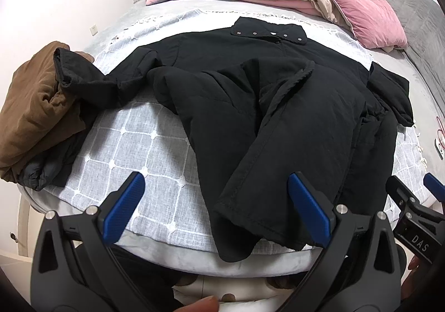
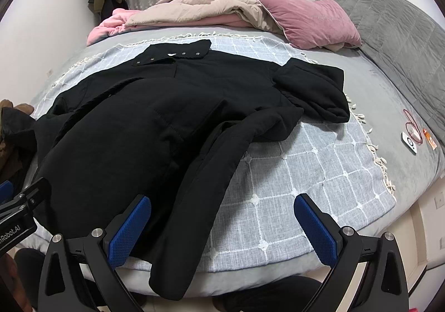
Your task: Fold large clothes
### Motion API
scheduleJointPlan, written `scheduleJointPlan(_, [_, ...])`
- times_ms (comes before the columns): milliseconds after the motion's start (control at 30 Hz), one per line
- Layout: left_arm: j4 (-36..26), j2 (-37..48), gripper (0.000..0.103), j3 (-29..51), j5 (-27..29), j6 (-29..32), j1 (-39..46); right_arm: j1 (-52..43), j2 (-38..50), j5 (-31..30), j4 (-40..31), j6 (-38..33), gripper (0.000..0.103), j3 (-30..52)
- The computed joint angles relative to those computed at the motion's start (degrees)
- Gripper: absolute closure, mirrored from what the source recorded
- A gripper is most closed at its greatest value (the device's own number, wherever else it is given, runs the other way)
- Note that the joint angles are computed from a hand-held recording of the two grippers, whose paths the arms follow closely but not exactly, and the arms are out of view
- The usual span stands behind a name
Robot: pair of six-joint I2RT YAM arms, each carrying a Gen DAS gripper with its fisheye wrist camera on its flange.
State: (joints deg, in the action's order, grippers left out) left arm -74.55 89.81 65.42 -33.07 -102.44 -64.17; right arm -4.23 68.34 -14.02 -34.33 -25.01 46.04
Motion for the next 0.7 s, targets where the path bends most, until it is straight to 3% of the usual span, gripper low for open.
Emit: scheduleJointPlan(700, [-0.3, -0.3, 0.001, 0.5, 0.3, 0.7, 0.1, 0.2, -0.2, 0.3, 0.0, 0.1, 0.000, -0.1])
